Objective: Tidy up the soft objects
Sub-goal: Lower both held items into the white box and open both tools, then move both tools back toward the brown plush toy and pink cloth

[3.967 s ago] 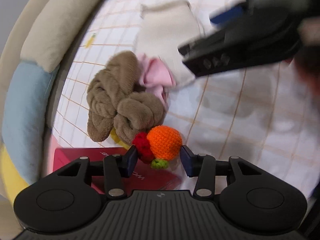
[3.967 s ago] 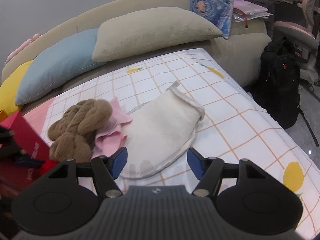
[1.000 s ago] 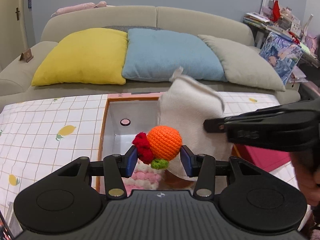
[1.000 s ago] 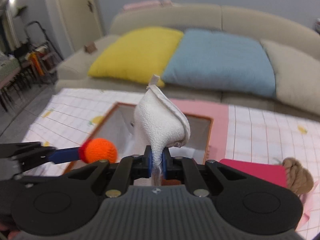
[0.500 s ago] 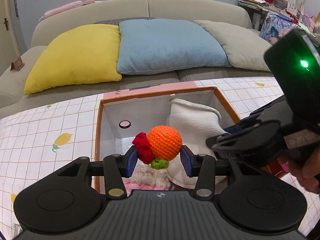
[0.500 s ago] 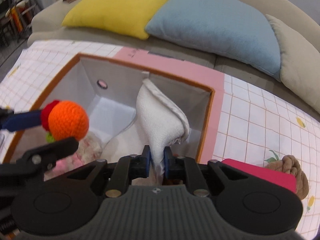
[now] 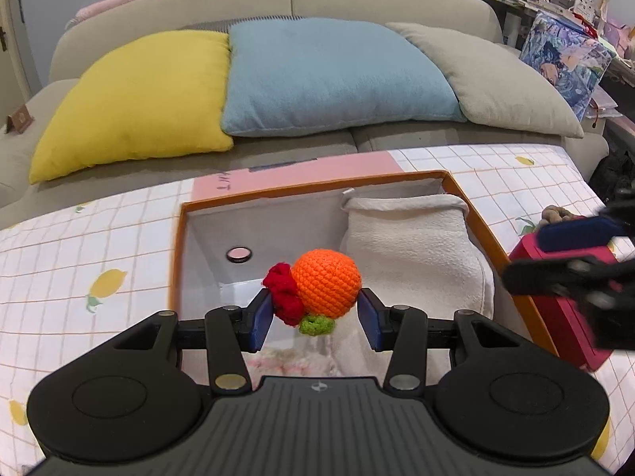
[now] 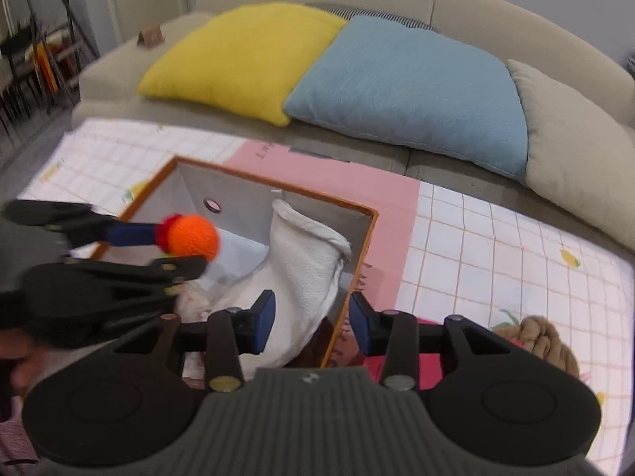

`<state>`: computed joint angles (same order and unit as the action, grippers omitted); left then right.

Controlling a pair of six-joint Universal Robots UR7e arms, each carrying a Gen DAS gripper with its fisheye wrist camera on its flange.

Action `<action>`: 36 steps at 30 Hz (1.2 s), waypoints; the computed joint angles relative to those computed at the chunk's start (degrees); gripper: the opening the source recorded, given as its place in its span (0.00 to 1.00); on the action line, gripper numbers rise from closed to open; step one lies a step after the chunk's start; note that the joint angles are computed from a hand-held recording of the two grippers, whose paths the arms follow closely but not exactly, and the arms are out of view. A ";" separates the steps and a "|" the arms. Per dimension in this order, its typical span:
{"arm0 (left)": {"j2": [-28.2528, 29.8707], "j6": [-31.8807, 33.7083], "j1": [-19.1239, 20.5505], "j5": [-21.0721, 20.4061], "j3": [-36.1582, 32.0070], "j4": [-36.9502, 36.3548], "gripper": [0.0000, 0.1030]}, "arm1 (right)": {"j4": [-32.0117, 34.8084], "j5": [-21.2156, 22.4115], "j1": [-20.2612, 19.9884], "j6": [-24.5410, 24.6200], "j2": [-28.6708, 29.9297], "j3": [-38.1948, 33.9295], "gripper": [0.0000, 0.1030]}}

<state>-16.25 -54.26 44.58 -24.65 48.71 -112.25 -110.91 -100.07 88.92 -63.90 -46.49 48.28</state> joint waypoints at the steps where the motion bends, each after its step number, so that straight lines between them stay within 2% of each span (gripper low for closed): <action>1: 0.56 -0.19 0.28 -0.14 -1.19 1.40 0.51 | -0.21 0.74 -0.31 0.05 -0.62 0.52 0.40; 8: 3.57 -2.75 1.86 -2.65 -7.99 11.35 0.51 | 0.43 4.35 -2.30 1.23 -3.73 3.29 0.40; 12: 4.22 -3.71 2.05 -4.33 -9.50 13.58 0.53 | 0.72 4.72 -2.71 1.76 -3.97 3.36 0.40; 16: 4.22 -5.62 1.63 -4.16 -10.02 16.46 0.56 | 0.96 5.23 -2.92 2.51 -3.76 2.73 0.40; 21: 3.24 -6.29 0.50 -3.76 -8.45 15.98 0.60 | 1.91 6.62 -3.56 3.93 -3.79 1.65 0.41; 28: 2.46 -3.89 -3.01 0.03 -5.93 10.35 0.60 | 3.58 10.34 -5.48 4.54 -5.34 0.44 0.45; 32: 3.59 0.78 -5.58 1.95 -5.52 2.27 0.60 | 3.54 13.37 -7.37 3.66 -7.17 0.41 0.45; 36: 6.72 8.04 -7.25 1.80 -8.17 -6.66 0.60 | 2.30 15.52 -9.56 2.63 -9.31 1.41 0.46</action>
